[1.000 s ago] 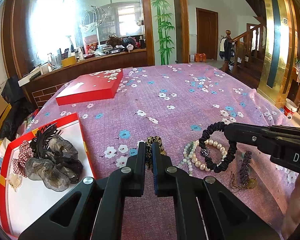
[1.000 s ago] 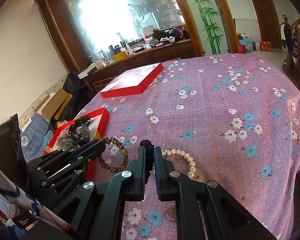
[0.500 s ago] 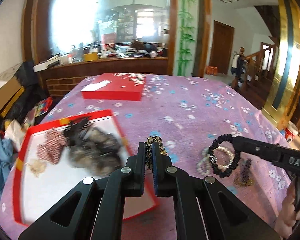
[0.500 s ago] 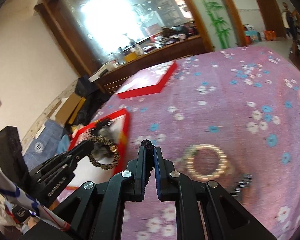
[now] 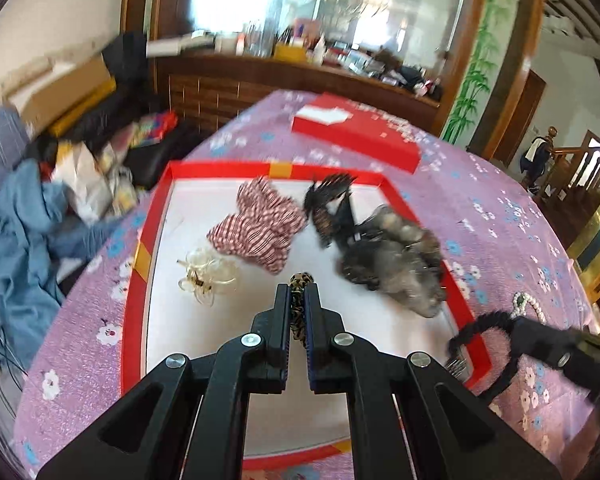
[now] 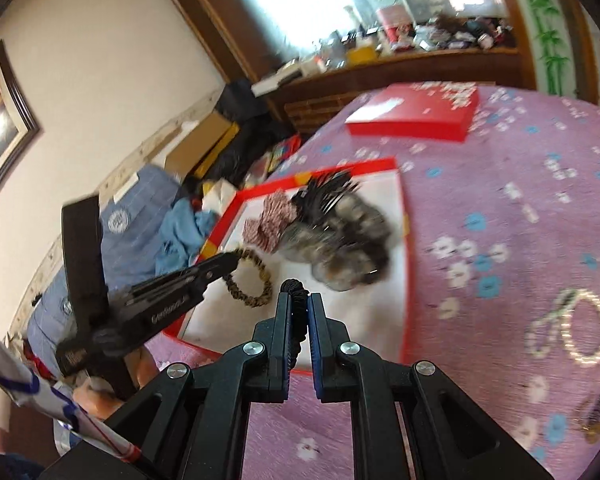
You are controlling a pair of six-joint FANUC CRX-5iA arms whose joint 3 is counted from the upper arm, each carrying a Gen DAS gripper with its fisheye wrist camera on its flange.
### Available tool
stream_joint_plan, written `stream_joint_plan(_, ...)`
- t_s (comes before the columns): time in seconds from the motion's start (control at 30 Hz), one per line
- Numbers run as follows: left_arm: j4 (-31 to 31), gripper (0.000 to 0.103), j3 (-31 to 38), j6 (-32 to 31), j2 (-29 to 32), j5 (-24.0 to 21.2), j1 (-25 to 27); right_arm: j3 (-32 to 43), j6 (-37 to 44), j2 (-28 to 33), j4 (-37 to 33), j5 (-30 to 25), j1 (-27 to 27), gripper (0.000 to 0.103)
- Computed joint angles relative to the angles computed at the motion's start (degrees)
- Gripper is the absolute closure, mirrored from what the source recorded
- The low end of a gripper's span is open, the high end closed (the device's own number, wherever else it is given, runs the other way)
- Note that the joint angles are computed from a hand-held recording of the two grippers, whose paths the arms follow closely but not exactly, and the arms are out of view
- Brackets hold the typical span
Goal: Organize jewelry
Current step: 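Carry both items over the tray and open both grippers to drop them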
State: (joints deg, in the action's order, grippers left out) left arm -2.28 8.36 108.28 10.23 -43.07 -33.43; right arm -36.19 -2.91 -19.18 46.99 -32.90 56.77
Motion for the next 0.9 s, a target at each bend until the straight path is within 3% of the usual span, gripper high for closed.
stream_joint_plan(0.27, 1.19, 0.097, 6.57, -2.60, 5.64, -4.78, -0.09, 8.30, 10.66, 9.88, -9.64, -1.82, -3.96, 0.093)
stream_joint_plan(0.47, 0.98, 0.097, 9.43, -2.15, 8.06, -6.52, -0.17, 9.65, 6.75, 12.49, -5.43, -3.33, -6.78, 0.093)
stream_joint_plan(0.77, -1.36, 0.097, 10.90, -0.87, 9.36, -9.19, -0.82, 9.99, 7.52, 13.20, -8.75, -3.17, -7.74, 0.092)
stream_joint_plan(0.83, -1.86, 0.094, 11.18, -0.61, 9.50, -9.53, -1.00, 9.79, 7.95, 13.05, -9.00, -3.09, -7.59, 0.092)
stream_joint_plan(0.9, -2.16, 0.072, 11.32, -0.44, 9.52, -9.62, -1.16, 9.58, 8.05, 12.73, -9.21, -2.86, -7.56, 0.092)
